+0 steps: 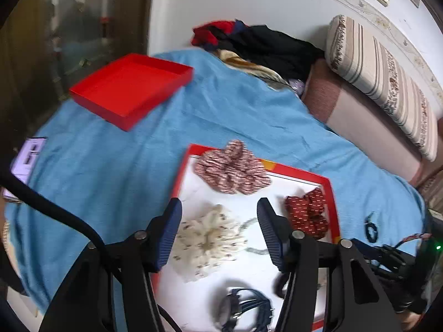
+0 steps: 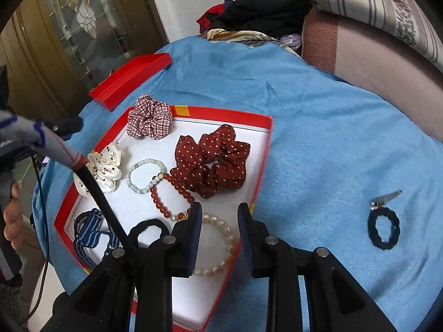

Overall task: Organize jewelry
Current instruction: 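Open both tools to drop the bead bracelets into the tray, then move both tools toward the silver hairpin and black hair tie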

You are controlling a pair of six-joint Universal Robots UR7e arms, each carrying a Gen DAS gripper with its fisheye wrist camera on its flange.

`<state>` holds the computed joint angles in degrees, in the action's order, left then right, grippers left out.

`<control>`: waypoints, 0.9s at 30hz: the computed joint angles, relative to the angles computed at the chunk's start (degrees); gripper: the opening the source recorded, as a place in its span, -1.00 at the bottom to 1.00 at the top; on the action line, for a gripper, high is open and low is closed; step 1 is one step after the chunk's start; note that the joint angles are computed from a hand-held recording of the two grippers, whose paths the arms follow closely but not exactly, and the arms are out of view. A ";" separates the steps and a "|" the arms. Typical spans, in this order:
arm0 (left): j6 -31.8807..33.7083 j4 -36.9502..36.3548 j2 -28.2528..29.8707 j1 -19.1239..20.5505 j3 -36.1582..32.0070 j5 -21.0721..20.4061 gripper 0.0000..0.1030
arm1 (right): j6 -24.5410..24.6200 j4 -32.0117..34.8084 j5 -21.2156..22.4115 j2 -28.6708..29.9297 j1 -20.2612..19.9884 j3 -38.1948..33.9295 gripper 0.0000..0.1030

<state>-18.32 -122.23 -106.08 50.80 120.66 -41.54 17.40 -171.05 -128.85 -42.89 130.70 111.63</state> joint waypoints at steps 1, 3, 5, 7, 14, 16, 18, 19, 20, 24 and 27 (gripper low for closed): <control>-0.67 0.78 -0.73 -0.68 0.50 1.49 0.10 | 0.53 -0.41 0.13 -0.42 0.16 0.73 -0.44; -1.63 2.00 -1.95 -1.64 1.31 3.65 0.11 | 1.42 -0.77 -0.05 -0.88 0.45 1.66 -0.44; -2.94 3.51 -3.11 -2.67 2.10 5.71 0.12 | 2.07 -1.07 -0.34 -1.40 0.74 2.71 -0.44; -3.82 4.77 -4.24 -3.77 2.88 7.54 0.12 | 2.64 -1.20 -1.11 -1.91 0.97 3.68 -0.41; -10.52 14.53 -7.93 -7.86 4.32 12.67 0.18 | 5.85 -1.16 -3.47 -5.16 1.20 8.35 -0.35; -12.53 17.64 -8.70 -9.15 4.56 13.47 0.18 | 7.04 -0.73 -3.89 -6.08 1.22 9.36 -0.34; -14.57 20.66 -9.62 -10.64 4.98 13.59 0.18 | 8.16 -0.78 -4.04 -7.19 1.25 10.73 -0.34; -15.62 22.12 -10.00 -11.33 5.16 13.33 0.18 | 8.49 -0.75 -4.15 -7.71 1.30 11.36 -0.34; -16.92 23.79 -10.42 -12.19 5.41 12.83 0.19 | 8.92 -0.58 -4.31 -8.06 1.46 11.83 -0.34; -20.49 27.71 -10.93 -15.32 6.67 11.20 0.19 | 10.51 0.01 -4.60 -9.34 1.95 13.58 -0.33; -23.71 31.16 -11.10 -18.62 7.68 10.40 0.19 | 11.62 0.35 -4.99 -10.45 2.38 14.82 -0.32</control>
